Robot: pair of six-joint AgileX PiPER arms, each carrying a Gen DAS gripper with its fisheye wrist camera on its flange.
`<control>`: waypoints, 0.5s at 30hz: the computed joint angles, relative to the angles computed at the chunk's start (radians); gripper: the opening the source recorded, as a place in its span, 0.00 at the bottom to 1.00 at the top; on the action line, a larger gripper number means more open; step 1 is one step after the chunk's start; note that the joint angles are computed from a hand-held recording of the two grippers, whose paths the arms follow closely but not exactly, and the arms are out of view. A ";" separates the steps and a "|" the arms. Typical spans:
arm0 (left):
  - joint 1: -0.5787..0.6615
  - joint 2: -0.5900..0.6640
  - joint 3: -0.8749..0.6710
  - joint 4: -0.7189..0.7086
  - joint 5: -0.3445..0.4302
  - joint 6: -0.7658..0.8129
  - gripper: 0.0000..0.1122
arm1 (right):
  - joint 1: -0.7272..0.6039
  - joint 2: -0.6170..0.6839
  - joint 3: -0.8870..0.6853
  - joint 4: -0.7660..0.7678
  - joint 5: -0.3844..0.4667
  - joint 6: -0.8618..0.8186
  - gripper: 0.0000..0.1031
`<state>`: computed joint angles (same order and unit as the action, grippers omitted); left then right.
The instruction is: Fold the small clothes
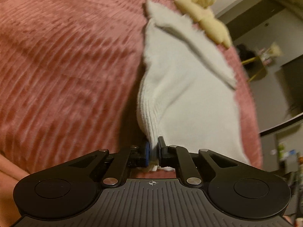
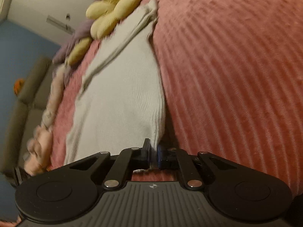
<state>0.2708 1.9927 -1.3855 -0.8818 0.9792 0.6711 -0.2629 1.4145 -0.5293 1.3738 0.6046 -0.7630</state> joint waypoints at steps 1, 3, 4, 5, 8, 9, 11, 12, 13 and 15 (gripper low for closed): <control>0.008 -0.003 0.001 -0.014 0.008 0.003 0.09 | -0.030 -0.003 0.004 0.012 0.022 -0.002 0.06; 0.016 -0.003 0.005 -0.018 0.006 -0.001 0.09 | -0.066 -0.019 0.006 0.003 0.040 0.016 0.06; 0.010 -0.001 0.004 0.014 -0.015 -0.022 0.09 | -0.075 -0.028 0.007 -0.002 0.046 0.017 0.06; 0.001 0.002 0.002 0.054 -0.034 -0.048 0.09 | -0.070 -0.037 0.001 -0.038 0.033 0.040 0.06; -0.016 0.013 0.005 0.114 -0.053 -0.064 0.09 | 0.017 -0.040 -0.039 -0.232 -0.071 0.179 0.06; -0.016 0.015 0.006 0.117 -0.056 -0.059 0.09 | 0.031 -0.024 -0.052 -0.274 -0.076 0.217 0.06; -0.017 0.018 0.008 0.118 -0.063 -0.057 0.09 | 0.052 -0.009 -0.063 -0.318 -0.078 0.246 0.06; -0.020 0.018 0.007 0.125 -0.067 -0.059 0.10 | 0.059 -0.002 -0.067 -0.325 -0.074 0.245 0.07; -0.027 0.018 0.004 0.142 -0.076 -0.065 0.10 | 0.052 0.005 -0.068 -0.315 -0.058 0.229 0.08; -0.049 0.017 -0.002 0.187 -0.093 -0.096 0.11 | 0.054 0.011 -0.068 -0.302 -0.047 0.227 0.08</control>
<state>0.2220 2.0101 -1.3870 -0.6952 0.8859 0.5754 -0.2093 1.4259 -0.5970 1.0716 0.5577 -0.5362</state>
